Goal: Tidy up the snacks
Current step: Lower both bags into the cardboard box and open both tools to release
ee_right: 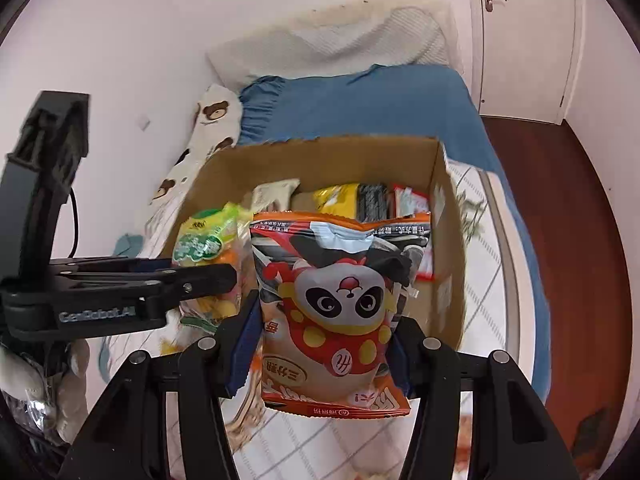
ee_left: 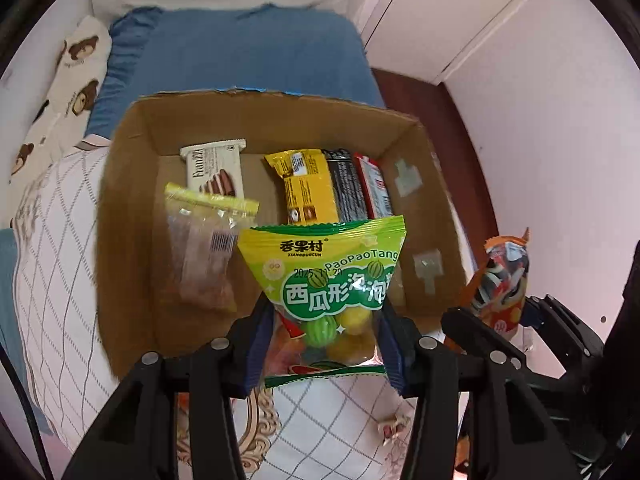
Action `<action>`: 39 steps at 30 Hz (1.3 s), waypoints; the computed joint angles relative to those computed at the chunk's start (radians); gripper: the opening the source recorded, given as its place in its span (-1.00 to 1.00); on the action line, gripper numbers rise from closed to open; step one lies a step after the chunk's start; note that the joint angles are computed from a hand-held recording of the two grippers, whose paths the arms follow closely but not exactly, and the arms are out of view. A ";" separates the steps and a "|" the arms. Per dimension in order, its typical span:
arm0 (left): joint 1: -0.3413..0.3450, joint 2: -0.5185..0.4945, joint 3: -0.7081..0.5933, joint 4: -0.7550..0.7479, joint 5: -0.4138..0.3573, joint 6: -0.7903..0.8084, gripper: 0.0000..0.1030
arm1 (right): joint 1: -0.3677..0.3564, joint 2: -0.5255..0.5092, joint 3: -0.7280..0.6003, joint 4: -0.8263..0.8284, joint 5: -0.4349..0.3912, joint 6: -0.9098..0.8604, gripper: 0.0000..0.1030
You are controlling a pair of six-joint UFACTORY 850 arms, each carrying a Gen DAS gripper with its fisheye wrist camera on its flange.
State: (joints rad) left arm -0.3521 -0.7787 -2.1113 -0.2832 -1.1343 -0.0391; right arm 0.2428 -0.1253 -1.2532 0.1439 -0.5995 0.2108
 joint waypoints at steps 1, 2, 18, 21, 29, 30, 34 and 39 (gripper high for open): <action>0.002 -0.040 -0.060 0.002 -0.039 -0.016 -0.11 | -0.009 -0.024 -0.022 0.002 -0.013 -0.008 0.12; 0.002 -0.095 -0.137 0.007 -0.084 -0.032 -0.11 | -0.025 -0.057 -0.051 0.012 -0.030 -0.020 0.12; 0.000 -0.266 -0.258 -0.031 -0.209 -0.095 0.23 | -0.082 -0.288 -0.155 0.175 -0.145 -0.147 0.46; -0.004 -0.236 -0.210 -0.022 -0.166 -0.093 0.57 | -0.081 -0.295 -0.159 0.146 -0.161 -0.122 0.83; -0.026 -0.086 -0.023 0.063 -0.021 -0.093 0.57 | -0.057 -0.253 -0.143 -0.026 -0.164 0.012 0.90; -0.031 -0.057 0.016 0.084 0.011 -0.099 0.57 | -0.051 -0.245 -0.140 -0.061 -0.165 0.041 0.90; -0.047 0.055 0.169 0.161 0.130 -0.111 0.84 | -0.034 -0.210 -0.117 -0.150 -0.166 0.117 0.95; -0.054 0.133 0.266 0.288 0.251 -0.169 0.89 | -0.024 -0.156 -0.068 -0.201 -0.140 0.193 0.96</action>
State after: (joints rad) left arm -0.4060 -0.6456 -1.8455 0.0045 -0.8834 -0.2084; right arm 0.2190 -0.2811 -1.3213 -0.0571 -0.7393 0.4037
